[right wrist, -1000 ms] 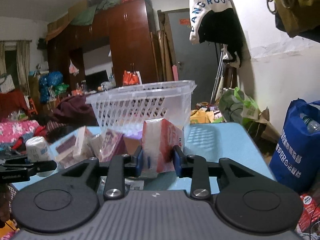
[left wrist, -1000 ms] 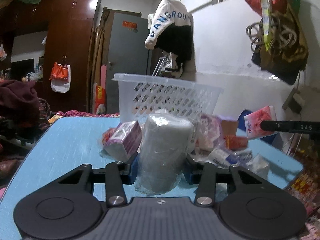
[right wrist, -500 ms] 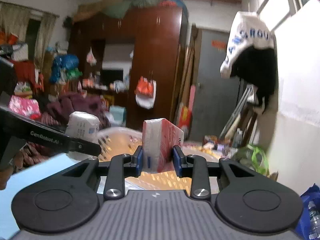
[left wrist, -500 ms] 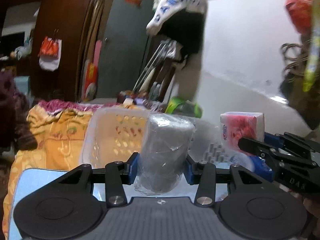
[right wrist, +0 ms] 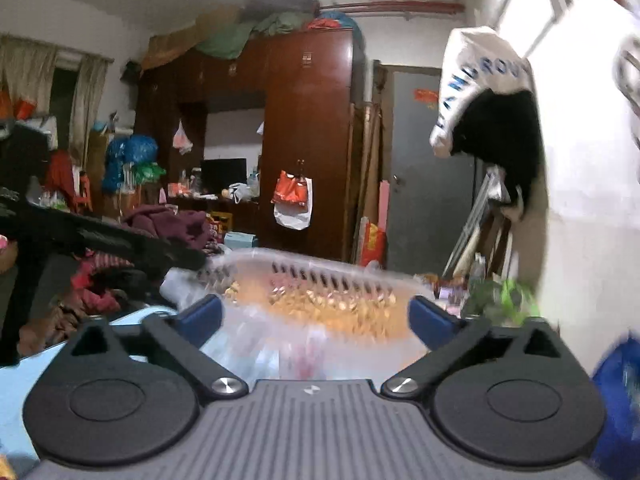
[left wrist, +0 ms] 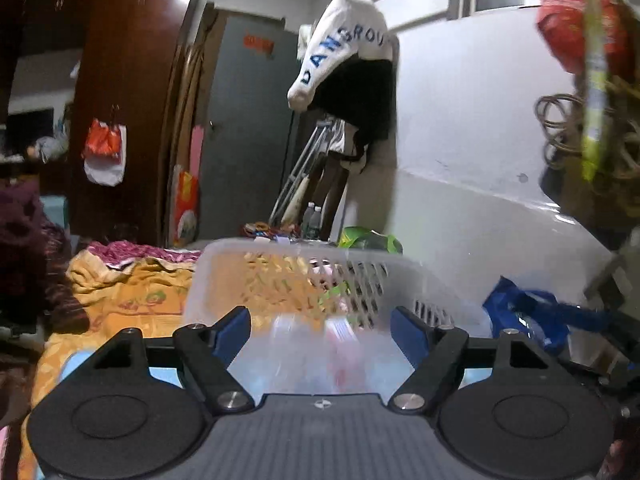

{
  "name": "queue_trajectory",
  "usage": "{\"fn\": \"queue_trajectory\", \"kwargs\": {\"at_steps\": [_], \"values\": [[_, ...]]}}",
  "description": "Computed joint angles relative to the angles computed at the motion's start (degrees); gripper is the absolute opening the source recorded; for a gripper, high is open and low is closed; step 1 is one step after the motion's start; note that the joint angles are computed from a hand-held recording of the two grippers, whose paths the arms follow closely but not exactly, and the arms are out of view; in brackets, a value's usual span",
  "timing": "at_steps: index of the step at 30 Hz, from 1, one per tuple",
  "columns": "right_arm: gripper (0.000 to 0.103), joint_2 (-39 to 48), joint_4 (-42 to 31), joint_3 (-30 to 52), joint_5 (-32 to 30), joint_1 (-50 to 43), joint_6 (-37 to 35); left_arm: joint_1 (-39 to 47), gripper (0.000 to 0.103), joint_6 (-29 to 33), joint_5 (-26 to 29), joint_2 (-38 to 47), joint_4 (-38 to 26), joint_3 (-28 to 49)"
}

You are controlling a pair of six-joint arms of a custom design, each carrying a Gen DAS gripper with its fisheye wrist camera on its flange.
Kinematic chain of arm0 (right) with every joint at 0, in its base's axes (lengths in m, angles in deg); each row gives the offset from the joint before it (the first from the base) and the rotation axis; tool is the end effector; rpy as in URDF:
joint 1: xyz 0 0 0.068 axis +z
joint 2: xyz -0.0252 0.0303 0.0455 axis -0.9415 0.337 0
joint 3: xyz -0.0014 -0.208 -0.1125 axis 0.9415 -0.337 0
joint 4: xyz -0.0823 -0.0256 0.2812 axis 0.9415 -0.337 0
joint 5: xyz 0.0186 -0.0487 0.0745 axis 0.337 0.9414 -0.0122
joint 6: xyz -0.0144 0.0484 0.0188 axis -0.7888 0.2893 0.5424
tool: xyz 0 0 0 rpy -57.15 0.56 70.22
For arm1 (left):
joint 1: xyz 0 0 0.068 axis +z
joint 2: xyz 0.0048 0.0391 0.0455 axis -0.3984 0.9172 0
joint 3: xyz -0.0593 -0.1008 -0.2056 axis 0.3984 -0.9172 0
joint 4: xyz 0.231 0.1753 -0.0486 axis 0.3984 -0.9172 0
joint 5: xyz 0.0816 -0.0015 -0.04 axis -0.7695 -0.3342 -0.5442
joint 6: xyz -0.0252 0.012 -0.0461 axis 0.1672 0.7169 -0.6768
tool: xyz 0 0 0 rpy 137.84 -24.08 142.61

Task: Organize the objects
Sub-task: 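Carry the roll with the left tool into the basket while the right tool drops the tissue pack there, then grasp the purple-wrapped item with the left tool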

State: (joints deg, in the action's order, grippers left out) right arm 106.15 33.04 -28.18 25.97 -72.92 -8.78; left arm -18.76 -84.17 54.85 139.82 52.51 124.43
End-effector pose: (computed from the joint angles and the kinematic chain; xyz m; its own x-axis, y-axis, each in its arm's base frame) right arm 0.3066 0.0045 0.1522 -0.1323 -0.1271 -0.9830 -0.4934 0.8686 -0.0458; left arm 0.3194 0.0150 0.1733 -0.3500 -0.0761 -0.9337 0.2041 0.9666 -0.1553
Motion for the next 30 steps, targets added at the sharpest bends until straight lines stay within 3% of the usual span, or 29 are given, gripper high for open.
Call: {"fn": "queue_trajectory", "kwargs": {"at_steps": [3,7,9,11,13,16,19,24,25,26,30], "values": [[0.103,-2.92,5.05,-10.25,-6.52,-5.90,0.65,2.80,0.080,1.43,2.28,-13.20,5.31,-16.15],[0.103,-5.30,12.42,-21.85,-10.04,-11.48,0.22,6.10,0.080,1.65,2.28,-25.36,6.29,-30.63],[0.103,-4.91,14.53,-23.74,-12.46,-13.36,0.47,7.13,0.080,1.13,2.42,-22.92,7.64,-31.66],[0.102,-3.60,11.87,-22.10,-15.05,-13.80,-0.79,6.96,0.077,1.13,1.87,-19.25,8.04,-30.72],[0.093,-3.06,8.20,-19.78,-12.94,-11.43,-2.94,6.13,0.070,1.86,1.87,-15.81,9.29,-29.67],[0.092,-0.36,8.85,-18.85,-11.92,-9.74,-2.95,3.89,0.069,2.31,0.22,-13.34,9.63,-28.10],[0.091,0.73,7.74,-18.48,-10.28,-8.24,-4.48,1.71,0.060,2.39,-2.77,-10.98,10.84,-27.61],[0.091,2.38,9.03,-19.93,-9.33,-7.59,-6.38,-0.26,0.059,2.88,-7.07,-8.29,8.96,-24.78],[0.086,2.50,8.54,-19.72,-9.44,-7.41,-6.66,-0.25,0.059,3.05,-7.31,-7.58,9.01,-24.51],[0.080,2.84,8.89,-20.13,-9.65,-7.52,-7.01,-0.60,0.055,3.02,-7.73,-7.04,9.13,-24.30],[0.080,3.22,8.11,-20.39,-11.70,-9.15,-7.79,0.18,0.041,2.75,-5.78,-4.66,11.52,-24.36]]}}
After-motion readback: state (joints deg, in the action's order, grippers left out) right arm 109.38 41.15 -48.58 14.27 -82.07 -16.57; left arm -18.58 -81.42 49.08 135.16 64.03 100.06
